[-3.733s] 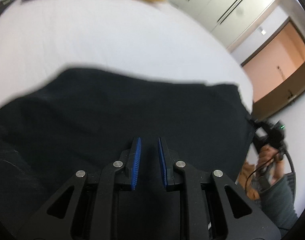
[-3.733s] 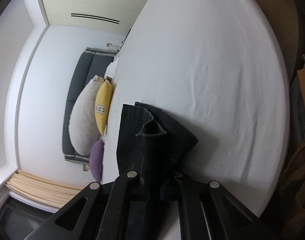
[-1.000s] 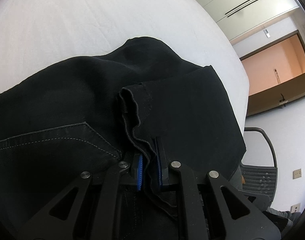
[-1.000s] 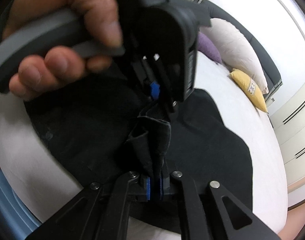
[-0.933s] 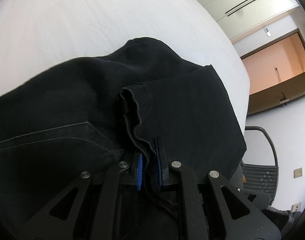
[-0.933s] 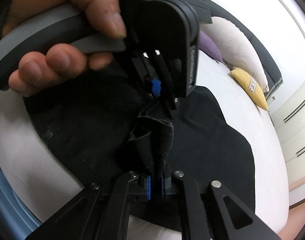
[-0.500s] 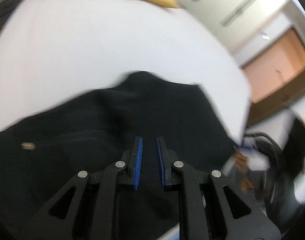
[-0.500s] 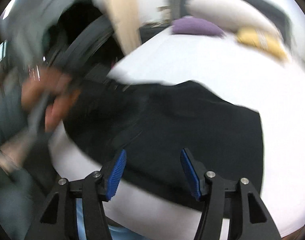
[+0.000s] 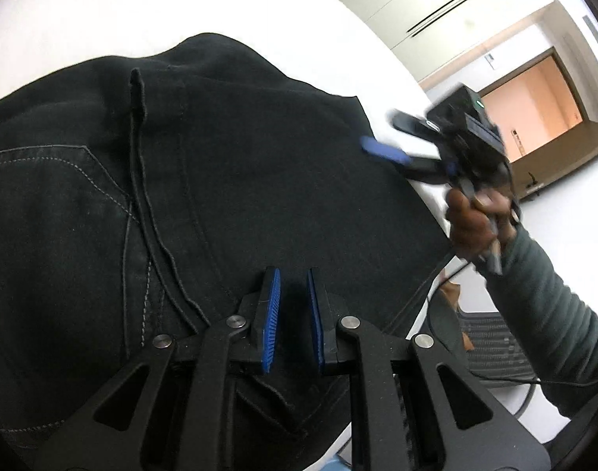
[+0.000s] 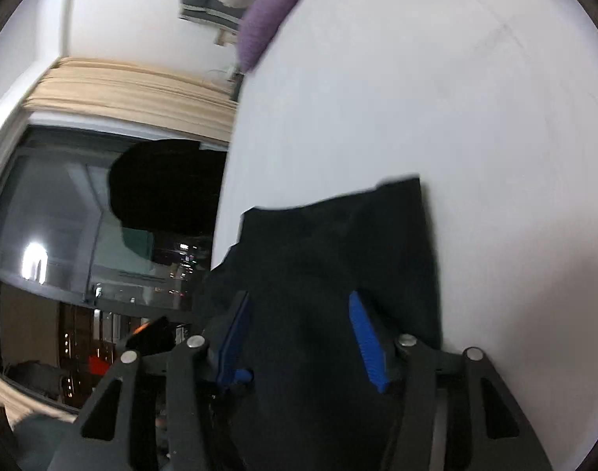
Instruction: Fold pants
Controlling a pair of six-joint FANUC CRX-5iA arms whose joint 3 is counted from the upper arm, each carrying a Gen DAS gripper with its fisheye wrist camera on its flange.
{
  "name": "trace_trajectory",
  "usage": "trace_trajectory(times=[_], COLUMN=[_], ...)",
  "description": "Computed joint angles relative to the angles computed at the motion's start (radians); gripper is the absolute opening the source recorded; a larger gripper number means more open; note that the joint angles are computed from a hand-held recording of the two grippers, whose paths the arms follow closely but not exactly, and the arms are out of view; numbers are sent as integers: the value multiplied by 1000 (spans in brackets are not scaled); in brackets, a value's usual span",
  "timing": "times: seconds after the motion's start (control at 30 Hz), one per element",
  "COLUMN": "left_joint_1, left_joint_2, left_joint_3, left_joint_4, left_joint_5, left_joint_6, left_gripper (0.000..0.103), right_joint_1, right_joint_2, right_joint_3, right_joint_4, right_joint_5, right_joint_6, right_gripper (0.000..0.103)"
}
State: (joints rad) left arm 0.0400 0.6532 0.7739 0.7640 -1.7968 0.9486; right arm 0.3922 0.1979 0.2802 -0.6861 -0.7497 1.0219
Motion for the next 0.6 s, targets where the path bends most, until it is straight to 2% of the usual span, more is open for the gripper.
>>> trace_trajectory(times=[0.07,0.13,0.23,0.3,0.37,0.4,0.47,0.5,0.53,0.57,0.6], left_joint_1=[1,8,35,74,131,174,245,279,313,347,377], left_joint_2=[-34,-70,-136,-197,-214,-263,-332,-367,-401,-427,-432], left_joint_3=[-59,-116,-185,-245,-261,-326,-420,-472,-526,-575,-594], left_joint_4=[2,5,6,10,41,63,92,105,131,164,186], left_joint_5=[35,65,98,130,145,159,211,238,272,298,288], left_joint_6=[-18,-19,-19,-28,-22,-29,-9,4,29,53,79], left_gripper=[14,14,14,14,15,19,55,92,100,100,100], right_joint_1=[41,82,181,243,307,330,342,341,335,331,325], right_joint_2=[-49,-89,-170,-242,-286,-292,-257,-225,-187,-143,-110], right_joint_3=[-53,-87,-156,-240,-317,-344,-332,-304,-264,-218,-179], right_joint_4=[26,67,206,307,458,517,552,535,498,471,437], right_joint_5=[6,-22,-10,96,224,299,381,400,410,414,411], right_joint_6=[-27,-49,-161,-274,-420,-479,-512,-497,-461,-436,-410], right_gripper=[62,62,62,66,74,74,74,74,74,74,74])
